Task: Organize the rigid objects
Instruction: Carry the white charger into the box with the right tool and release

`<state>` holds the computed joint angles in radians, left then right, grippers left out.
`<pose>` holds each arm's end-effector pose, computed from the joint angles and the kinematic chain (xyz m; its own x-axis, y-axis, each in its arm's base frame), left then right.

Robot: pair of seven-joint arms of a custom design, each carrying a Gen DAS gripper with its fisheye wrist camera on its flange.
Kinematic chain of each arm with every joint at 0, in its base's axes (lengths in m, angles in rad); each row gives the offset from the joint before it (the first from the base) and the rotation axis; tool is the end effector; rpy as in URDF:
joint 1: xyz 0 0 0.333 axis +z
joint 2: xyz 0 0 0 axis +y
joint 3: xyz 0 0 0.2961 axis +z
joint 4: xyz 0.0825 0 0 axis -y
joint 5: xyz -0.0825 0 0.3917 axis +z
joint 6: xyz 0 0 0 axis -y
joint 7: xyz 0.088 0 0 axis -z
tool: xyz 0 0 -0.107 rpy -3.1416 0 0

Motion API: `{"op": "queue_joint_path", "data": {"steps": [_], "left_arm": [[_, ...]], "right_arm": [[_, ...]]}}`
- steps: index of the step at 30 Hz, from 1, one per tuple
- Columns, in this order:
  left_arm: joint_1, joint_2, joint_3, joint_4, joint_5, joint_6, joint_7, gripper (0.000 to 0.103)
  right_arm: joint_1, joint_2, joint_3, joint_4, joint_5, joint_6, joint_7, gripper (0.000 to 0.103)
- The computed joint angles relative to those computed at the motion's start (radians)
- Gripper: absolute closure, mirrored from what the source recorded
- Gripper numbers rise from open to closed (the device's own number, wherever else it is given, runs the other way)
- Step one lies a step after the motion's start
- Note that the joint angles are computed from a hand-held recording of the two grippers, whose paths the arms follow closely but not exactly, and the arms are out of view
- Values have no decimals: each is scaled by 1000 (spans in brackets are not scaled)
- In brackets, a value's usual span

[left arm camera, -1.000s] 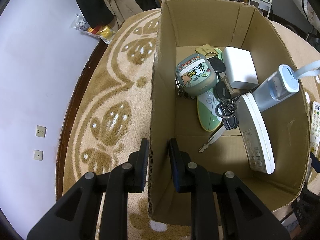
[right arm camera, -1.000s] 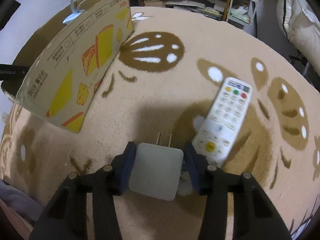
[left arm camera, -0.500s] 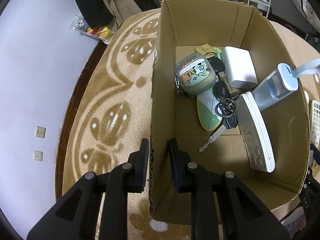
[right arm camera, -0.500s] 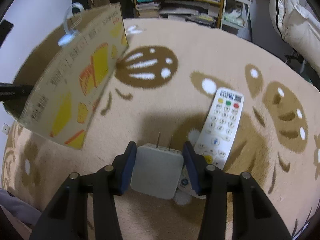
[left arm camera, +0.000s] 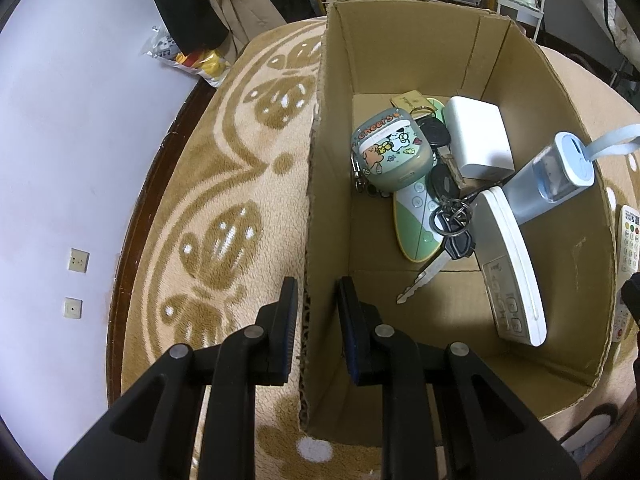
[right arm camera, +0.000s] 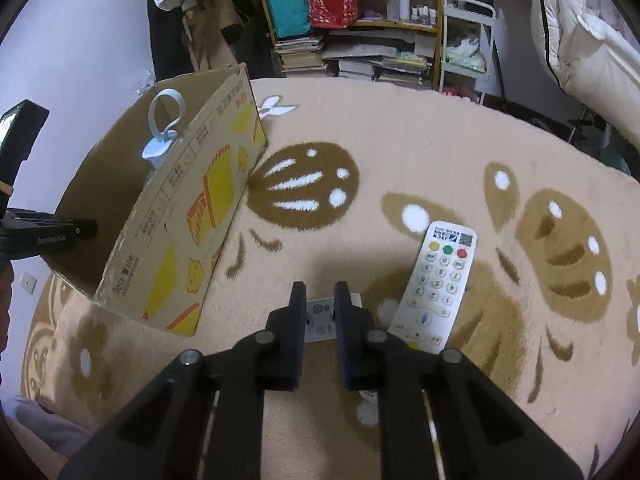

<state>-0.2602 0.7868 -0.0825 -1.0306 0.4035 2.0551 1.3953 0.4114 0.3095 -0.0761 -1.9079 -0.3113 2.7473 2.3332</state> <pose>0.7480 -0.2210 0.3890 -0.2287 -0.9309 -0.2847 -0.9145 0.3057 -0.2649 0.6180 0.2318 0.3706 -0.1238 -0.9841 -0.1277 -0.8367 0.1727 -0.5197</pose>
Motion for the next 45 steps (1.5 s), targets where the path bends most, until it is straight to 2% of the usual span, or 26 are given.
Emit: {"op": "queue_joint_path", "data": {"steps": [7,14,22,39,45], "left_arm": [[0,-1,1,-1,1,1,2,83],[1,-3,0,-4,0,1,1,83],[3,-3,-1,-1,-6,-3,-4,83],[-4,-9,-1,-7,3,-5,-5,83],[-1,-8,-2,-3,0,-7,-4,83]], "right_arm": [[22,1,-20,2,-43,-2,43,89],[27,-39,-50,-35,-115,74,145,89],[10,-46,-35,-1,-153,82,145,89],[29,49,-84,231,-190,115,134,89],[17,137,-76,383,-96,116,58,89]]}}
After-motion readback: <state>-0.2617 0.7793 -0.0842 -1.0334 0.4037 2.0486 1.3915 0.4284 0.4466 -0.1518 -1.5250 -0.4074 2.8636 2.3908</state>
